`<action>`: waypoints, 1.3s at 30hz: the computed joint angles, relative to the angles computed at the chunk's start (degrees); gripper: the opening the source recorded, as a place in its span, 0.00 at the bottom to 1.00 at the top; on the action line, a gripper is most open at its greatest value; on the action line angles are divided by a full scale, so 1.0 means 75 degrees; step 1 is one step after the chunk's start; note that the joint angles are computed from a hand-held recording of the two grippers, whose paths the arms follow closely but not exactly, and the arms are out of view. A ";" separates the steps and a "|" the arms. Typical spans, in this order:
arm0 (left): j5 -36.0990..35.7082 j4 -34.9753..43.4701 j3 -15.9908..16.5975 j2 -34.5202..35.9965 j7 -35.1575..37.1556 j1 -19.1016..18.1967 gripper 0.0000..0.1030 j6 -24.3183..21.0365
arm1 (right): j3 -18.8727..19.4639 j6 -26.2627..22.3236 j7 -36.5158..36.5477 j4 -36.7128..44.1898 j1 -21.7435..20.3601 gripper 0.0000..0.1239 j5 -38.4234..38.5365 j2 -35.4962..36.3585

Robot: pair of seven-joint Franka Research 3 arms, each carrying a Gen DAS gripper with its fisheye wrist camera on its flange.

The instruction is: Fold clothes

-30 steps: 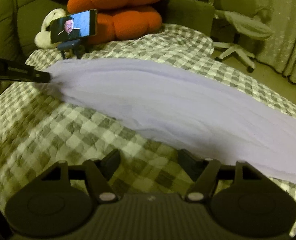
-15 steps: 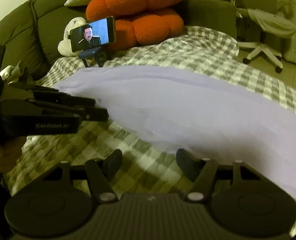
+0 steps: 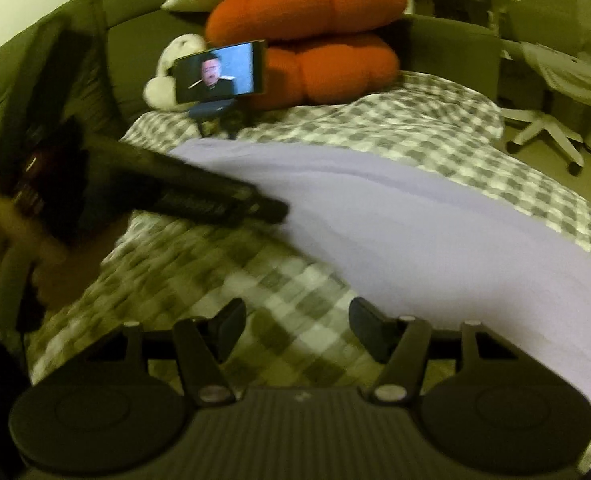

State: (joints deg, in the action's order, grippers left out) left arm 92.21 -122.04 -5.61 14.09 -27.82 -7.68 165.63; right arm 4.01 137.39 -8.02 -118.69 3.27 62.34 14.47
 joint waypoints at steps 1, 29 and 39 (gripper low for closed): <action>0.0049 0.0001 0.0008 0.0003 -0.0066 0.0009 0.32 0.0037 | 0.0026 0.0202 -0.0039 -0.0015 0.0048 0.48 0.0052 0.0025; -0.0396 -0.1162 0.0014 -0.0977 -0.0263 0.0399 0.37 0.0588 | 0.0213 -0.1252 0.0580 0.1552 -0.0337 0.50 0.0455 0.1292; -0.0323 -0.1871 -0.0028 -0.1632 -0.1390 0.0727 0.37 0.0433 | 0.0486 -0.2163 0.0699 0.1734 -0.0498 0.50 0.0460 0.1546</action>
State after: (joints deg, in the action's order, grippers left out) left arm 89.78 -136.07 -5.82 1.85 -38.25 -2.23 168.88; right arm 7.65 121.17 -2.77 -105.69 -0.47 65.79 26.07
